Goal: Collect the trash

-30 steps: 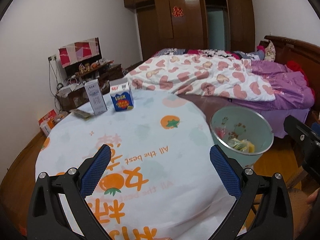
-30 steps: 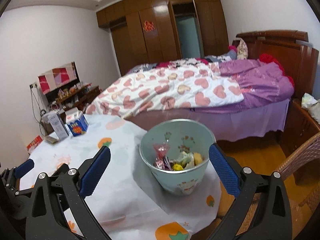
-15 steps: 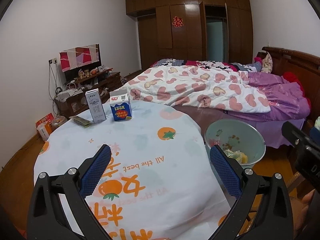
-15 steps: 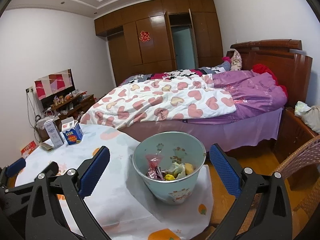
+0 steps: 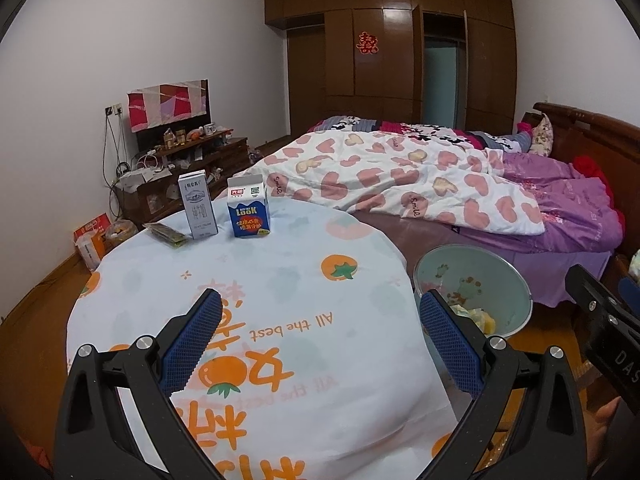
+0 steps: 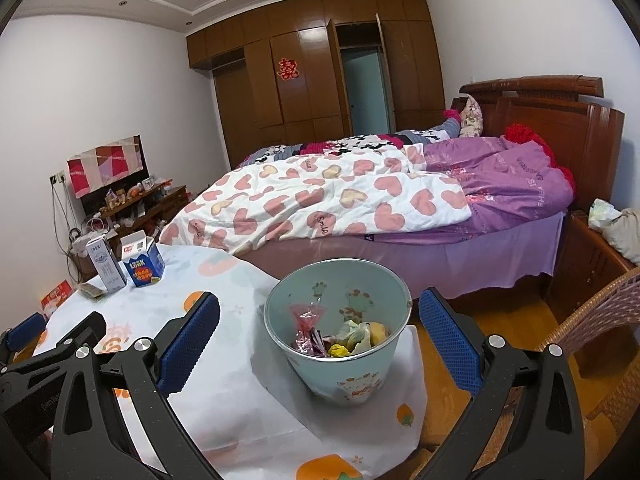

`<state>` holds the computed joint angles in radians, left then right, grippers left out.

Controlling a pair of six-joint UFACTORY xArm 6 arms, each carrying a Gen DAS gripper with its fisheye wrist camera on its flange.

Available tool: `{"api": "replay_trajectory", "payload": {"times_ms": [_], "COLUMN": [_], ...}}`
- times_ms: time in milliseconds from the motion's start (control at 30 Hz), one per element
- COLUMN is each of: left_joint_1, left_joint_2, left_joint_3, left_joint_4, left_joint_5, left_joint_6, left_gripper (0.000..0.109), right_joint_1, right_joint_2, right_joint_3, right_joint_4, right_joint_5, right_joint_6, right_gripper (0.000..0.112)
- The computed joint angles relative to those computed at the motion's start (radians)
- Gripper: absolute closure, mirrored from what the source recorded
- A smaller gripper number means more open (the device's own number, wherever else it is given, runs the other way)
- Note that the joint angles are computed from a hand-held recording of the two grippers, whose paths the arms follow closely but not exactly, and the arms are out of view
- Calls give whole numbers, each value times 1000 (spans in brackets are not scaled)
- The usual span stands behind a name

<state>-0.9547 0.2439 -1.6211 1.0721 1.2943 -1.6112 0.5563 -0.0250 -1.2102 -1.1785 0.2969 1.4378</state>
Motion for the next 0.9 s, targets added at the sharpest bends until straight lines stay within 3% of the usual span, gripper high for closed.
{"api": "replay_trajectory", "payload": {"times_ms": [900], "left_joint_1": [0], "left_joint_2": [0], "left_joint_3": [-3], "left_joint_4": [-7], "left_joint_5": [4], "left_joint_6": [-1], "left_gripper": [11], "right_joint_1": [-3], "right_joint_2": [-2], "right_joint_3": [1], "right_joint_4": [14], "right_joint_5": [-3], "right_joint_6": [-13], "right_gripper": [14]}}
